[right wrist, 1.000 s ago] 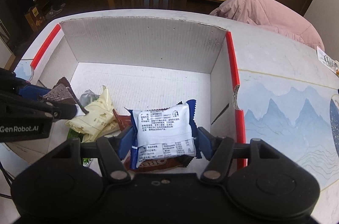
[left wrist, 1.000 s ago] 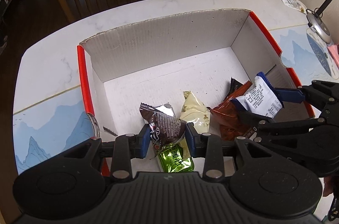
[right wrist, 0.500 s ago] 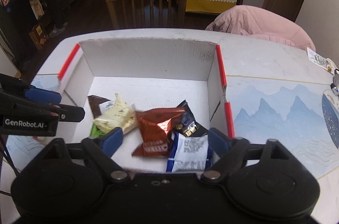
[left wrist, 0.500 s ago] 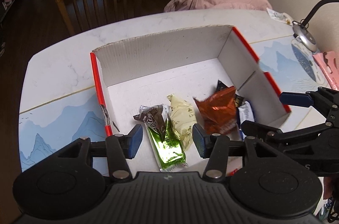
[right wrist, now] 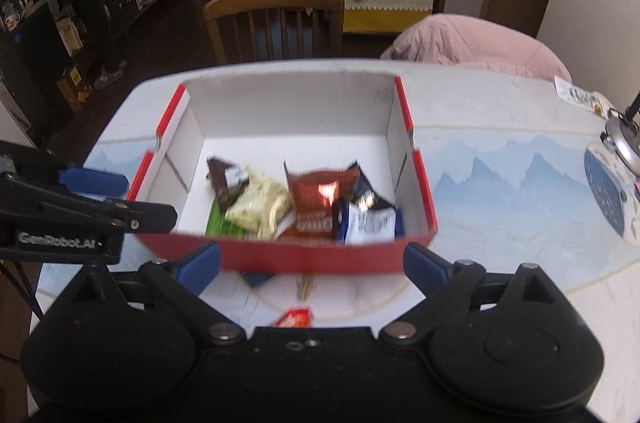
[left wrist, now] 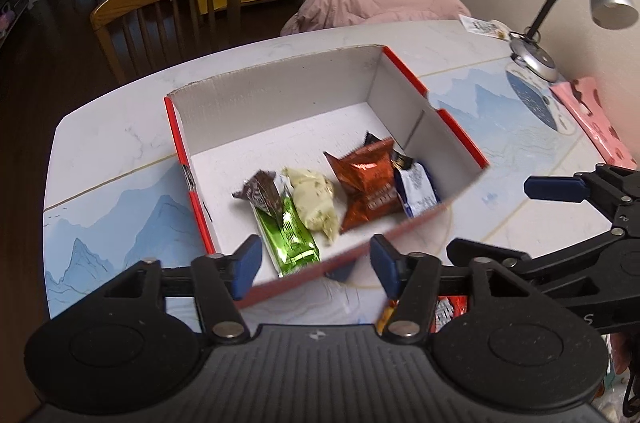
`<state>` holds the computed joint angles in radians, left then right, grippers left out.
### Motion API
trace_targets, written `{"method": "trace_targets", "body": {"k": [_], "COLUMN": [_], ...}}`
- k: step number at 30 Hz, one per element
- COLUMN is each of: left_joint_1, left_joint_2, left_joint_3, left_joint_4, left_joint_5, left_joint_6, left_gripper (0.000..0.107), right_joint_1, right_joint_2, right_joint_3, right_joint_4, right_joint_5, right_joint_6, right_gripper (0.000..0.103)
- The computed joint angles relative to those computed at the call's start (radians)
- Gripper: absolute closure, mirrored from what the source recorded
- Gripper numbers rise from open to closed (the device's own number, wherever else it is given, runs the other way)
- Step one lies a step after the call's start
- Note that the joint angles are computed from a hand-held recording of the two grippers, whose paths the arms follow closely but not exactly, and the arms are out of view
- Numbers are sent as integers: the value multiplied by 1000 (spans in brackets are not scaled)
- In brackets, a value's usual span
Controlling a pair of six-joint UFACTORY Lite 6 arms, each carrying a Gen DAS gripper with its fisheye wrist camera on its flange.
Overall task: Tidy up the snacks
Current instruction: 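Move both grippers back toward the remaining snacks on the table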
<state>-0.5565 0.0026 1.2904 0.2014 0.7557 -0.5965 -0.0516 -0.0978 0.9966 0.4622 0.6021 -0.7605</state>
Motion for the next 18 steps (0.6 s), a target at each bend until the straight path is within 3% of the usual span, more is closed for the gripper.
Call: {"method": "trace_targets", "body": {"k": [5,12,18], "left_joint_1": [-39,-84,-100], "left_joint_2": [-100,-241,-362], "left_joint_3": [-89,-225,-345], "left_joint_4": [-3,12,-5], "left_joint_5": [5,17,37], "left_joint_6": [-18,-69,-91], "left_gripper": [46,37,35], "right_joint_1": [7,-25,-52], "right_joint_2": [-89,-213,-292], "right_joint_3": [-78,-188,-275], "right_joint_4": [-70,-61,-50], "right_joint_5": [38,99,131], "right_joint_6": [71,44,3], "right_gripper": [5,5,5]}}
